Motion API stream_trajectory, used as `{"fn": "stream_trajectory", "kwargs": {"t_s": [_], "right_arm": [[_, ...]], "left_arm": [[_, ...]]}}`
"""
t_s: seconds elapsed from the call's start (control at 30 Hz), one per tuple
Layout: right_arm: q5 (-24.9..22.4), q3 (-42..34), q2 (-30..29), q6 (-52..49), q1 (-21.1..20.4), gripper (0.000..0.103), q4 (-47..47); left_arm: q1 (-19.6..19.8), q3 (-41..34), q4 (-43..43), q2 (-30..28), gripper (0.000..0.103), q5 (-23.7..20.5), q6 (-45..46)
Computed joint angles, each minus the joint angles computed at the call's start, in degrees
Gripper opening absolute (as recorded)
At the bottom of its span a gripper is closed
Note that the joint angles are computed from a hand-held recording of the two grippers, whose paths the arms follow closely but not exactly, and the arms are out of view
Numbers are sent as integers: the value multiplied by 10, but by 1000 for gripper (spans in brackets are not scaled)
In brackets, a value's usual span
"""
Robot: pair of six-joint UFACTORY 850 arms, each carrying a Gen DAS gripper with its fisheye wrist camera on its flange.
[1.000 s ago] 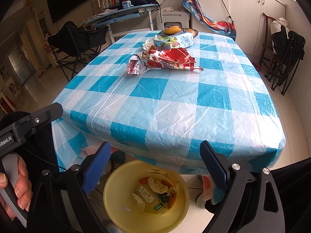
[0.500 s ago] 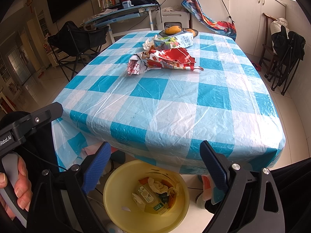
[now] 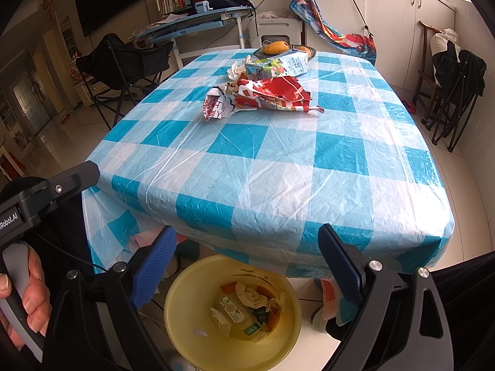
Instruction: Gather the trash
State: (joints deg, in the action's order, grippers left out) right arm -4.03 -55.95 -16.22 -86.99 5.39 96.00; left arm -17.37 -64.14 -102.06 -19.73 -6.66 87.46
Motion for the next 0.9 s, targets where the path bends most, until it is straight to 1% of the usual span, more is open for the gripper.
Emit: {"fn": "stream_trajectory", "kwargs": {"t_s": [0.1, 0.23, 0.37, 0.4, 0.5, 0.57, 0.7, 0.9], "right_arm": [[0, -2, -1, -7, 1, 89, 8], [-1, -4, -1, 22, 1, 89, -23], [-11, -5, 2, -21, 0, 89, 17], [-16, -4, 2, -34, -2, 89, 29], [-25, -11, -2, -36, -4, 89, 31], [-30, -20, -6, -42, -4, 89, 33], [-44, -55, -25, 7, -16, 89, -20], [-75, -127, -74, 98, -41, 89, -79]], "left_arm": [[1, -1, -7, -1, 89, -1, 5], [5, -1, -50, 0, 89, -9, 37], [16, 7, -133, 7, 89, -37, 90], [19, 7, -139, 7, 89, -43, 88], [22, 2, -154, 7, 89, -52, 92], [18, -7, -176, 6, 89, -42, 120], [16, -42, -114, -8, 89, -36, 76], [11, -122, 85, -54, 89, -16, -106]]}}
